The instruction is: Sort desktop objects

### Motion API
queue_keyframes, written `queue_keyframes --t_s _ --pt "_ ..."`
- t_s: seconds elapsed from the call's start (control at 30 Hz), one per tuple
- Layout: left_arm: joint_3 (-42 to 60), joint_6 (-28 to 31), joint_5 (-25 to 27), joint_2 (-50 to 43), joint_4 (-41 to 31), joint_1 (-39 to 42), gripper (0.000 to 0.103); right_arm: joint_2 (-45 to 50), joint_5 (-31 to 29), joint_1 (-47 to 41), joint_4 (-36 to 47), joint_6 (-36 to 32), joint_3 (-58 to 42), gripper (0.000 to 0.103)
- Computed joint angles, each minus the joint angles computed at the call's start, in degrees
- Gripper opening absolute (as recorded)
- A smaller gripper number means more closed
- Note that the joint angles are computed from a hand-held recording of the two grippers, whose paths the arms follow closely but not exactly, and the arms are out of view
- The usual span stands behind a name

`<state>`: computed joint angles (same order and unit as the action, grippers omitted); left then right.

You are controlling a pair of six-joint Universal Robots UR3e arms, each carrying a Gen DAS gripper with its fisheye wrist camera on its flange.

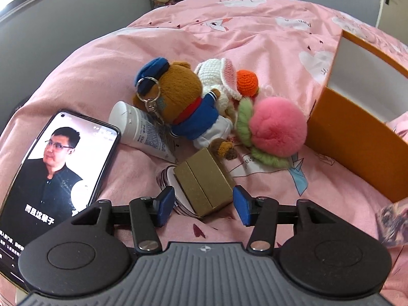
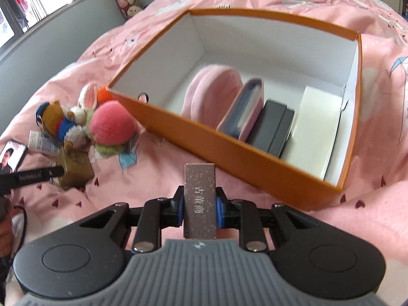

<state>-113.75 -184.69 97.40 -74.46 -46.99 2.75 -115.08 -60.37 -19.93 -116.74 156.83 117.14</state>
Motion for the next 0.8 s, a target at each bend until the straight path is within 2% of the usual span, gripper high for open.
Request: queue_keyframes --t_s 0.13,0.27,0.43,0.5,0.63,0.73,0.8 --pt "-0.73 -0.86 -1.07 1.25 0.84 1.1 0.059 1.01 -0.7 0.46 0.05 0.9 -0.18 0.026" --pt "2.99 -1.67 -1.93 0.32 -2.52 0.85 0.059 4.4 -3.79 4.15 -0.23 3.43 -2.51 0.028" --pt "2.98 1.32 -0.27 -0.22 -2.04 -1.63 0.059 5.98 -2.7 4.38 -0.82 2.94 -2.31 0.031" --pt "2.12 0.5 -2.3 1.13 -2.62 0.36 0.059 6.91 -3.88 4.85 -0.52 3.88 -2.6 0.032" --pt "1.79 0.05 -0.51 1.62 -4.21 1.29 0.059 4.94 -2.8 3.37 -1.02 3.56 -1.23 0.026" --pt "6.27 0.02 -3.96 0.8 -10.41 4.1 0.059 4.74 -1.17 4.27 2.27 1.28 -6.54 0.026" --pt "8.48 -0.89 -6.39 0.46 -10.64 4.99 0.06 6.41 0.9 6.97 0.36 1.34 -11.09 0.026"
